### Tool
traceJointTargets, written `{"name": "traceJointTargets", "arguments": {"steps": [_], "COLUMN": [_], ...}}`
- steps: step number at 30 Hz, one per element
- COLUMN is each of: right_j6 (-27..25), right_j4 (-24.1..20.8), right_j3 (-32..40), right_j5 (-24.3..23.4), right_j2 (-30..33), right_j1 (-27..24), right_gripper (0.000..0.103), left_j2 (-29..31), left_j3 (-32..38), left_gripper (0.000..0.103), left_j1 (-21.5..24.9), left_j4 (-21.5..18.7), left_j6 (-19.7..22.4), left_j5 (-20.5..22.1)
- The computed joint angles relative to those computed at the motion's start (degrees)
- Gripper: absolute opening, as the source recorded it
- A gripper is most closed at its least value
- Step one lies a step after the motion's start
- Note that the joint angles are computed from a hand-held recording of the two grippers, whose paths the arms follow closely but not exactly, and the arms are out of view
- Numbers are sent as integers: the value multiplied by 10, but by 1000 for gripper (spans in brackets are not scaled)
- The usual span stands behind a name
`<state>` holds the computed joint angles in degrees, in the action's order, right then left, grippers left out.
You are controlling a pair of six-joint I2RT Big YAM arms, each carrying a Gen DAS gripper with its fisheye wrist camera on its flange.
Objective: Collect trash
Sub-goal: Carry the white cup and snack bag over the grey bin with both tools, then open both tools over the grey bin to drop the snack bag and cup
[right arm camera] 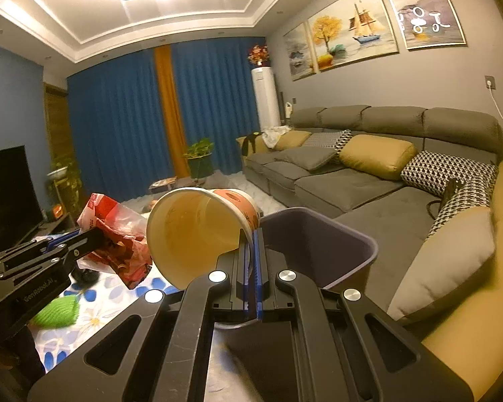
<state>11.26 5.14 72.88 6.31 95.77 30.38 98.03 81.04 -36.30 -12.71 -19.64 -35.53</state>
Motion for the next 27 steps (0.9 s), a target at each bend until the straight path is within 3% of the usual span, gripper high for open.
{"name": "traceJointTargets", "arguments": {"steps": [12,27], "right_j6": [20,40], "right_j4": [-11,-25], "right_j3": [34,56], "right_j5": [9,13], "right_j2": [22,37], "right_j1": [-17,-28], "right_gripper": [4,4], "left_j2": [75,135], "left_j3": [85,158], "left_gripper": [14,14], "left_j1": [14,24], "left_j4": [5,-23], "left_j6": [14,-2], "left_j5": [51,91]}}
